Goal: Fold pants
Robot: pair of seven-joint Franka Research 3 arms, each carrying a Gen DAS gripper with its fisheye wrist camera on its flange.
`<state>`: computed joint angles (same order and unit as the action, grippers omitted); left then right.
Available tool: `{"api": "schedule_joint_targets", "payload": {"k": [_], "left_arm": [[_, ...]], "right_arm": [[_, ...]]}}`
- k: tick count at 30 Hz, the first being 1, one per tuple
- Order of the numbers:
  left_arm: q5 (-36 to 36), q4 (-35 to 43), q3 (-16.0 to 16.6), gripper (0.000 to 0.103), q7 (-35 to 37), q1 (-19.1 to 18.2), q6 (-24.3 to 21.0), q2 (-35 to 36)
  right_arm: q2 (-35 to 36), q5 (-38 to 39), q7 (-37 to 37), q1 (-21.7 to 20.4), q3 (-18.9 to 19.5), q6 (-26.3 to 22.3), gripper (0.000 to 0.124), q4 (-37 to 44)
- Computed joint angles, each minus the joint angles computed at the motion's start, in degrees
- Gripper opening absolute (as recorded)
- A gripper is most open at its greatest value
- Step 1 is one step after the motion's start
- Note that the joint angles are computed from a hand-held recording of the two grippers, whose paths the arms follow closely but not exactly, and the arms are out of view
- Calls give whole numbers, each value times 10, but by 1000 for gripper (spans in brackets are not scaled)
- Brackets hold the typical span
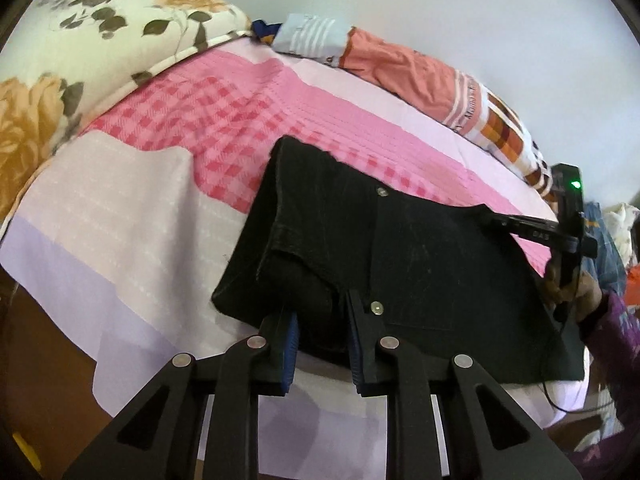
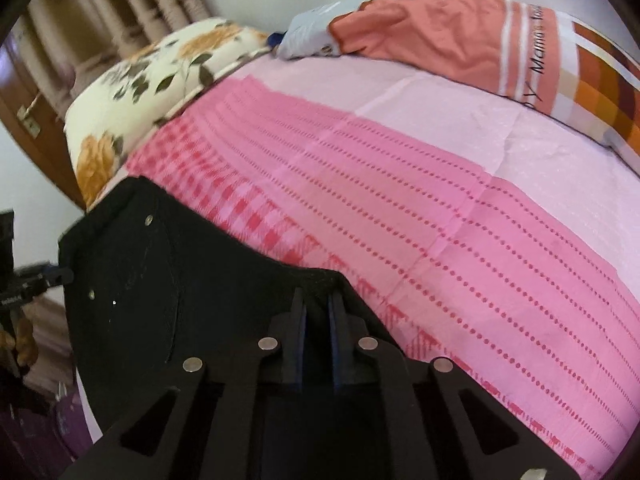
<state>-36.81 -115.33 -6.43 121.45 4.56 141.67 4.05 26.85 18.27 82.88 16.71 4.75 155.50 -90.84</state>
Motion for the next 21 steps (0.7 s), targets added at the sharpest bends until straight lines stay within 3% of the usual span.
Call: {"api": "schedule_joint_targets", "payload": {"k": [3,8,10,12,14,15,17,19,21], "left_arm": [[23,7,3,23,-28,3,-14,22],[7,-3,-7,28,-10,13,0,23],[-2,-17,-12,28,16,9,27,6],[2,-24,-13,28,26,0,59,1],[63,-11,-7,28,-28,-9,66,24],[75,4,-5,28,-47,-6,45,43],[53,-2,-15,29,-33,3,58,42],[98,-13,-16,31,-47,-5,82,37],[103,-21,-21,34,-46,-5,98,34]], "right_arm": [[10,-3,10,4,-6,20,8,-4],[5,72,-17,-31,36,67,9,-30],[-8,87,-39,-34,44,96,9,-51],[-5,77,-15,-19,24,109,9,-54],[3,111,-31,-44,46,111,9,-48],[5,128,-38,-56,56,109,10,-45],[6,108,-2,-34,23,100,17,-39],[4,56,79,5,-34,90,18,-41],[-15,57,119,0,-39,109,20,-70]]}}
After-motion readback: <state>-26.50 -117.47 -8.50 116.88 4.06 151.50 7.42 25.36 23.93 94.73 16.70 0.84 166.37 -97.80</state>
